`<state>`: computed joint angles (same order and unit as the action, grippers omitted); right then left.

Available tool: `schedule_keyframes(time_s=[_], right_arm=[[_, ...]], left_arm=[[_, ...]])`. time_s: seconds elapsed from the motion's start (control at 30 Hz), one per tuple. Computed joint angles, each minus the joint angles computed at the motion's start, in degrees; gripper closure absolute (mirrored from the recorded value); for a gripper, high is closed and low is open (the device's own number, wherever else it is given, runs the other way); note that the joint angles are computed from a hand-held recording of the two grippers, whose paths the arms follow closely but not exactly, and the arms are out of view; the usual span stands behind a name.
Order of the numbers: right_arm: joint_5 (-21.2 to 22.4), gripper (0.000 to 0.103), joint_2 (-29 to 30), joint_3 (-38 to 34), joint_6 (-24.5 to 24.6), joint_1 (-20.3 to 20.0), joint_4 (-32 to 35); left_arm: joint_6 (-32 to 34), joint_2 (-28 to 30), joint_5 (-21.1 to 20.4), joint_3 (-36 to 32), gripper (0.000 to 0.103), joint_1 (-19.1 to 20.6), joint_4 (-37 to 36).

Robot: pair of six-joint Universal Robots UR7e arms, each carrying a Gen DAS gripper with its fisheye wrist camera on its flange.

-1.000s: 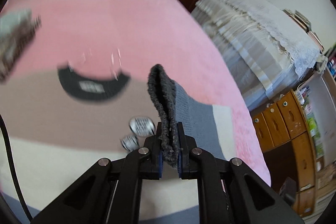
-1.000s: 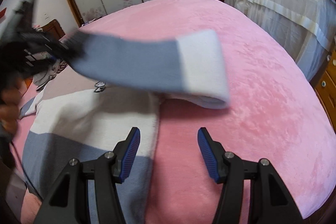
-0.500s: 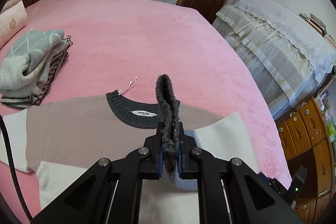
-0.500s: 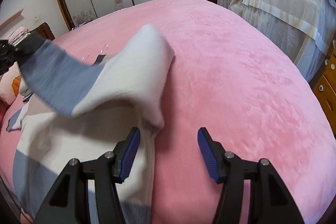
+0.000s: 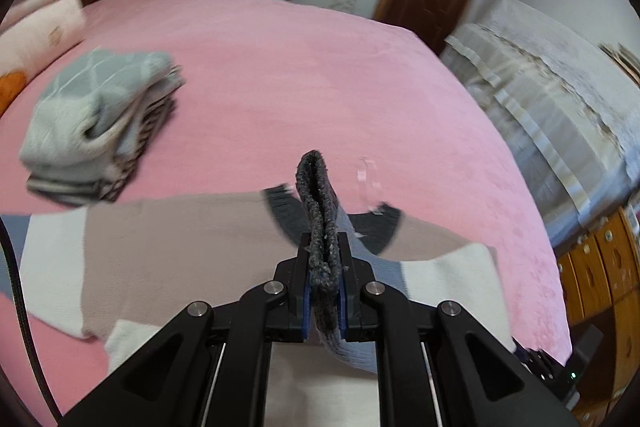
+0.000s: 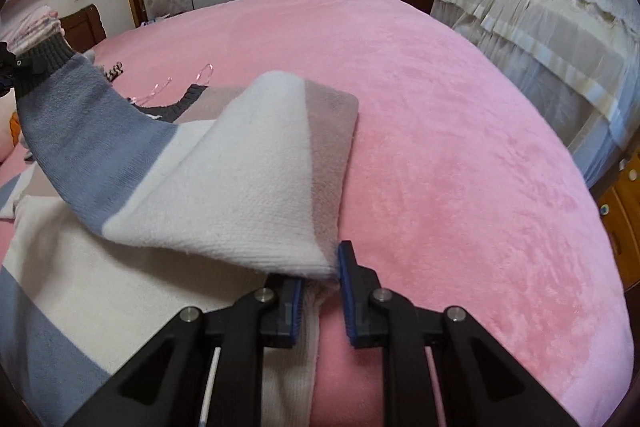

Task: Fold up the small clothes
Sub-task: 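Carry the sleeve across the sweater body with the left tool and release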

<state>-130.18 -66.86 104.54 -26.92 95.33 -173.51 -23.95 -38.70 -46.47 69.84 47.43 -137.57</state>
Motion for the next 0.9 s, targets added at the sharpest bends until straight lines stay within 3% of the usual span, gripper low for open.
schedule_keyframes(time_s=[0.2, 0.4, 0.77, 0.83, 0.87, 0.9], right_arm=[[-2.7, 0.087, 1.9, -0.1, -2.8, 1.0, -2.7], [-4.8, 0.087, 3.6, 0.0, -5.9, 1.9, -5.1], [-6.7, 0.087, 4.2, -0.2, -7.2, 1.8, -5.1], [-7.0, 0.082, 4.2, -0.3, -7.2, 2.1, -4.4], [-6.6, 0.078, 3.5, -0.2, -6.6, 2.2, -2.6], [-6.2, 0.066, 3.0, -0.3, -5.7, 2.3, -0.8]], left_arm=[[-5.0, -3.5, 1.5, 6.4, 0.096, 3.2, -1.4], [-9.9, -4.8, 0.2, 10.6, 0.095, 6.6, -1.1], [-8.5, -4.4, -1.6, 12.5, 0.092, 8.3, -3.9], [-8.8, -4.5, -2.8, 12.0, 0.086, 8.6, -3.4], [-8.9, -4.6, -4.1, 11.8, 0.077, 8.9, -3.4], [-8.7, -4.9, -5.8, 11.7, 0.073, 9.2, -3.5]])
